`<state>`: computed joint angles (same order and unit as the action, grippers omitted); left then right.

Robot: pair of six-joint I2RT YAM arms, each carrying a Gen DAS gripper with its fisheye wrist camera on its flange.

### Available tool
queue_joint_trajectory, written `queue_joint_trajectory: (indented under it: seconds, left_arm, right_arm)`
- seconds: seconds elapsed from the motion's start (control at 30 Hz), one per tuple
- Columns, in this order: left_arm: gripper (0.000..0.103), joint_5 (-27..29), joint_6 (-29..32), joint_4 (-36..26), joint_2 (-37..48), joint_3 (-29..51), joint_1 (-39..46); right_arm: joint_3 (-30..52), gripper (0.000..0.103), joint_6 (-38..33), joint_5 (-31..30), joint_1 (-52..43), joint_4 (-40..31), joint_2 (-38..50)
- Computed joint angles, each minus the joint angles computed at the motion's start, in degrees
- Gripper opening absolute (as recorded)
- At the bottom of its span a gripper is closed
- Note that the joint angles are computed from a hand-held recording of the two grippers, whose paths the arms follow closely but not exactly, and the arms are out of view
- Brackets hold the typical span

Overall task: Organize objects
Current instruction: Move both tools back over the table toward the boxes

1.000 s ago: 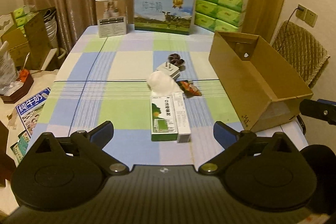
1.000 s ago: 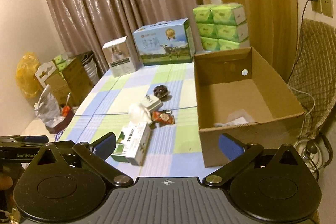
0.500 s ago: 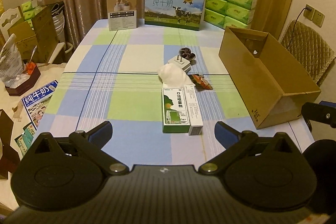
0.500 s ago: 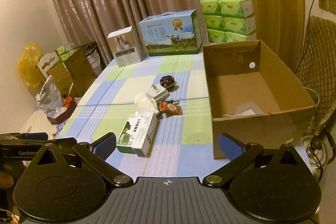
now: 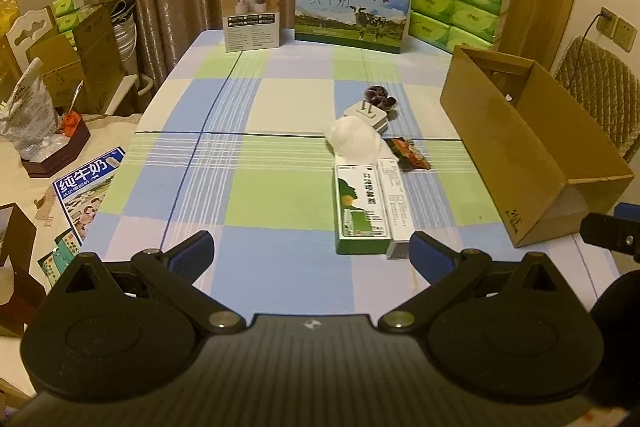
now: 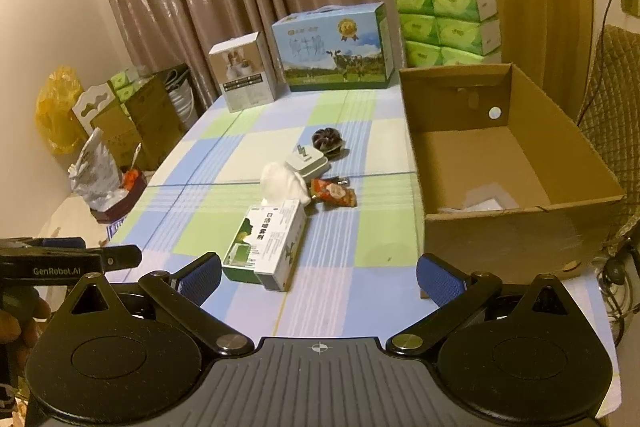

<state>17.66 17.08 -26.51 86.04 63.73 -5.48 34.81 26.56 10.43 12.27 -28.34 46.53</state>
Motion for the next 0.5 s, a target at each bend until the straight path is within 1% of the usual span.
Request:
queue_joint_trajectory:
  seconds: [0.23, 0.5]
  left_arm:
    - [0.102, -0.63, 0.14, 1.34, 4.15, 2.54, 0.03]
    - [0.102, -1.73, 0.6, 3.03, 10.54, 6.47, -0.5]
  right_arm:
    - [-0.81, 0.101, -1.69, -1.81, -0.31, 6.54, 6.88]
    - [0.05, 0.101, -4.01, -3.02, -0.54, 16.78, 19.42]
